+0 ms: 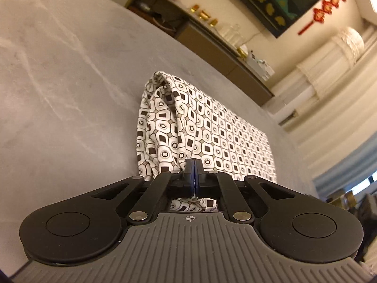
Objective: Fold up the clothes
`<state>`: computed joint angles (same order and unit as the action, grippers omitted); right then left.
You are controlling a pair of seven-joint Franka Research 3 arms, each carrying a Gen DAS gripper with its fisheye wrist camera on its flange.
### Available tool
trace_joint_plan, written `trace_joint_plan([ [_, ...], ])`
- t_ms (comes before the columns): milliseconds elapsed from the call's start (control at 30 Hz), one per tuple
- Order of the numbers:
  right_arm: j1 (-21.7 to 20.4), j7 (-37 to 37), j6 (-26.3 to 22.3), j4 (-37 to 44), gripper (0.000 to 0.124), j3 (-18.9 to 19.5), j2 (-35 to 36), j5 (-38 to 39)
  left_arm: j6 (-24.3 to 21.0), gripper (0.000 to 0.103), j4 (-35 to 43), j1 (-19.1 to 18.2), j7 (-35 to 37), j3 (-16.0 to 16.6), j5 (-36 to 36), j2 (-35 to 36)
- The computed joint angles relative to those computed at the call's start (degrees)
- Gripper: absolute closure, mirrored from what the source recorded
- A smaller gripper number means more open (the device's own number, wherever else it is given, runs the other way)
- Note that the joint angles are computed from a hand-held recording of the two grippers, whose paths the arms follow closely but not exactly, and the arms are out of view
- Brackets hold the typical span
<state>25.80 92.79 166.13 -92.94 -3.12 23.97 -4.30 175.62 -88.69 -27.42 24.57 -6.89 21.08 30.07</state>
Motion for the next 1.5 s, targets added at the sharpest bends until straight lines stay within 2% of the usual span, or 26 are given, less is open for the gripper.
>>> trace_joint_plan([
  [67, -7.5, -6.8, -0.6, -1.3, 0.088, 7.9, -1.4, 10.2, 1.0, 0.102, -2.4, 0.3, 1.6, -0.4, 1.1, -1.7],
  [100, -9.7, -9.0, -2.0, -2.4, 0.088, 9.8, -2.6, 14.3, 1.8, 0.1, -4.1, -0.3, 1.7, 0.4, 1.7, -2.8],
  [200, -10.0, -6.2, -3.7, -3.0, 0.086, 8.1, -4.6, 19.0, 2.9, 0.074, -5.8, -9.4, -6.7, 11.5, 8.2, -5.6],
  [233, -10.6, -6.8, -2.7, -2.6, 0.087, 8.5, -4.5, 20.9, 2.0, 0.067, -4.9, -11.0, -8.1, 13.3, 10.1, -5.7],
  [300, -11.6, -9.3, -0.1, -0.8, 0.086, 9.8, -3.2, 24.1, -1.3, 0.066, -1.8, -11.0, -7.9, 12.9, 12.6, -5.0],
  [333, -11.9, -10.9, 0.2, 0.9, 0.087, 10.4, -1.9, 24.9, -3.8, 0.067, 0.1, -9.6, -6.1, 11.0, 12.4, -4.2],
  [467, -13.1, -16.8, -2.0, 4.4, 0.088, 13.4, 1.6, 29.1, -15.7, 0.07, 9.1, -6.1, -0.1, 5.0, 12.5, 1.3],
  [500, -11.8, -16.6, -3.2, 4.5, 0.088, 12.1, 1.9, 27.8, -17.2, 0.069, 10.7, -5.5, 1.2, 4.3, 13.0, 2.5],
  [600, -7.2, -12.4, -3.7, 4.0, 0.089, 7.0, 1.6, 21.9, -16.6, 0.067, 13.2, -3.7, 3.4, 2.8, 13.3, 5.0],
  [700, -5.7, -8.5, -5.3, 3.8, 0.089, 5.3, 0.6, 19.1, -14.5, 0.069, 10.5, -1.7, 3.7, 1.5, 11.1, 3.6],
  [767, -5.0, -6.4, -5.4, 2.0, 0.088, 4.4, -0.8, 17.2, -14.5, 0.062, 7.5, -2.8, 1.9, 3.2, 13.0, 1.2],
  [833, -3.8, -2.7, -5.5, 1.2, 0.088, 3.1, -1.5, 14.8, -14.9, 0.06, 3.7, -5.0, -4.4, 6.4, 17.1, -1.9],
  [900, -3.1, 1.4, -5.5, 2.4, 0.088, 2.1, -0.6, 12.8, -11.7, 0.062, 1.1, -6.1, -12.7, 9.3, 22.7, -4.2],
  [933, -2.7, 3.4, -4.0, 2.3, 0.087, 1.5, -0.5, 12.0, -9.2, 0.062, 0.2, -6.7, -16.9, 10.8, 25.9, -5.1],
  [967, -3.0, 3.8, -1.2, 1.0, 0.086, 1.9, -1.0, 12.0, -8.0, 0.061, 1.1, -6.0, -17.6, 10.4, 26.8, -4.8],
  [1067, -4.8, 1.4, 6.5, -1.3, 0.084, 4.9, -1.5, 13.8, -8.5, 0.06, 9.2, -0.3, -6.5, 3.1, 21.5, 0.6],
  [1133, -6.6, -2.6, 7.7, -1.2, 0.083, 7.9, -0.6, 15.5, -12.0, 0.06, 16.4, 2.3, 3.6, -1.6, 15.6, 5.9],
  [1167, -6.8, -4.0, 7.2, -0.8, 0.083, 8.4, -0.1, 15.9, -15.0, 0.061, 19.3, 2.6, 5.1, -2.2, 14.1, 8.0],
  [1200, -6.3, -4.3, 5.4, -0.2, 0.084, 7.8, 0.4, 15.9, -18.9, 0.063, 22.6, 1.5, 5.5, -1.0, 12.4, 10.0],
  [1233, -5.2, -3.5, 2.8, 0.7, 0.086, 6.4, 1.0, 15.3, -20.9, 0.059, 24.6, -0.5, 7.7, 2.1, 7.8, 11.5],
  [1267, -4.3, -2.4, 1.3, 1.3, 0.088, 5.1, 1.5, 14.7, -21.9, 0.051, 24.7, -1.0, 6.8, 3.3, 7.1, 11.7],
  [1300, -4.0, -1.9, 1.3, 1.1, 0.088, 4.7, 1.3, 14.4, -21.8, 0.053, 22.7, -0.1, 3.1, 2.5, 9.8, 10.4],
  [1333, -3.6, -1.2, 1.8, 0.4, 0.088, 4.1, 0.5, 14.1, -19.2, 0.057, 18.8, -0.6, 0.4, 3.6, 10.8, 8.0],
  [1400, -2.4, 0.9, 3.0, -1.0, 0.086, 2.8, -1.2, 13.0, -13.6, 0.056, 10.2, -2.9, -4.4, 6.5, 15.1, 2.2],
  [1467, -4.5, -1.1, 3.2, -1.6, 0.085, 5.4, -1.9, 14.9, -10.4, 0.051, 4.3, -4.8, -7.5, 7.6, 20.0, -2.2],
  [1500, -5.7, -2.5, 3.2, -1.8, 0.085, 7.0, -2.1, 16.4, -11.6, 0.049, 3.3, -4.5, -6.3, 6.1, 20.3, -3.1],
])
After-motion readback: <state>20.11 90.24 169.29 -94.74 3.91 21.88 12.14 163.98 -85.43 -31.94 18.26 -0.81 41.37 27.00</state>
